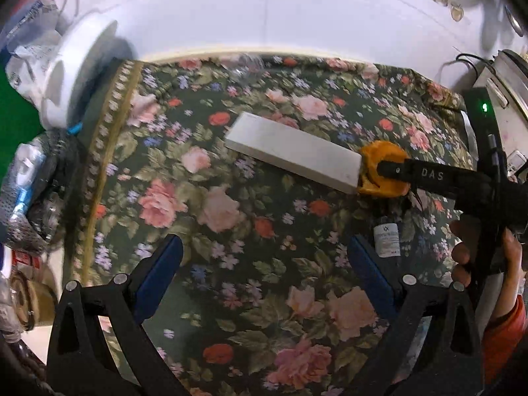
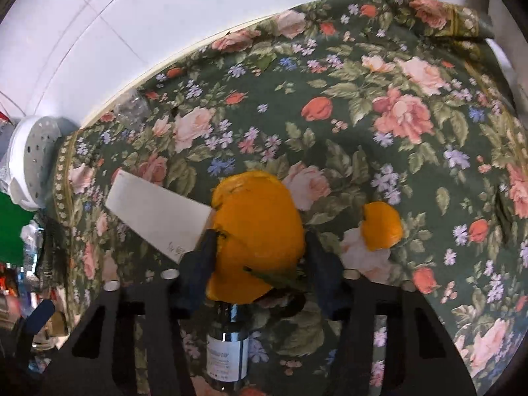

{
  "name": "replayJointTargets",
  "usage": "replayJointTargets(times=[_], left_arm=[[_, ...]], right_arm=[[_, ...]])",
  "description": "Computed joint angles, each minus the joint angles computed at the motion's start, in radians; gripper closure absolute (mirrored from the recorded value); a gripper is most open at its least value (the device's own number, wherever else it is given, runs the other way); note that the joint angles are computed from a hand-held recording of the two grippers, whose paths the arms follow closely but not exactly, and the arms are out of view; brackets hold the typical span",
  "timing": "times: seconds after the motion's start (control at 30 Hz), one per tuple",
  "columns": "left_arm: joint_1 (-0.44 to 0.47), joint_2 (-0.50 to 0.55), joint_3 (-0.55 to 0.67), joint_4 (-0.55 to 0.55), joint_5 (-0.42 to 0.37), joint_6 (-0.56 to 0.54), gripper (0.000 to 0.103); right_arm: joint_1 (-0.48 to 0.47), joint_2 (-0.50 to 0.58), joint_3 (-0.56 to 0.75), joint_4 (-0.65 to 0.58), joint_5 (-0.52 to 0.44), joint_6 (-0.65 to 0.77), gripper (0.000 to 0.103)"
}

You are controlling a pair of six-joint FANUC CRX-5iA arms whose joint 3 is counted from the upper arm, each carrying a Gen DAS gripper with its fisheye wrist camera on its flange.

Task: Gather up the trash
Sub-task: 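Grasp the orange peel with the right tool while the left tool grasps the small brown bottle, then carry the orange peel and brown bottle down over the floor bin with both tools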

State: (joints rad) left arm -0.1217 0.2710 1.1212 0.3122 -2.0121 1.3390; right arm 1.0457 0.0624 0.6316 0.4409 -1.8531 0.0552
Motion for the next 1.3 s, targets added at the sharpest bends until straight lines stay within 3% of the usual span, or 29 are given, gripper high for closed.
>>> replayJointTargets(times=[0.1,0.23,0.43,0.57,0.73,0.87,1.1,1.3], left_arm=[[-0.026,0.004,-0.021,0.031,-0.007,0.024,0.002],[-0.092,0.042,0.009,0.054,-0.048,0.056,0.002],[-0.184,0.045,-0.032,0.043,-0.024,0.059,0.005],[-0.243,0.063,-0.045,-0.019,-0.053,0.044,0.029],[-0.269,0.025,-0.104,-0.06,-0.008,0.052,0.042],[-0.288,-0.013,-0.146,-0.101,0.042,0.048,0.075],[-0.281,-0.042,-0.128,-0.094,0.024,0.153,0.075],[-0.277,-0.091,-0.039,-0.101,0.017,0.256,0.076]], right_arm=[[0.021,-0.008,-0.004,0.037,-0.014,0.007,0.073],[0.069,-0.003,0.013,0.13,-0.074,0.006,0.075],[0.159,-0.009,0.042,0.281,-0.197,-0.012,0.075],[0.224,-0.011,0.066,0.339,-0.275,-0.019,0.075],[0.301,-0.021,0.075,0.374,-0.338,-0.042,0.075],[0.355,-0.035,0.07,0.394,-0.358,-0.062,0.075],[0.466,-0.025,0.116,0.478,-0.394,-0.025,0.075],[0.57,0.011,0.192,0.589,-0.42,0.063,0.075]])
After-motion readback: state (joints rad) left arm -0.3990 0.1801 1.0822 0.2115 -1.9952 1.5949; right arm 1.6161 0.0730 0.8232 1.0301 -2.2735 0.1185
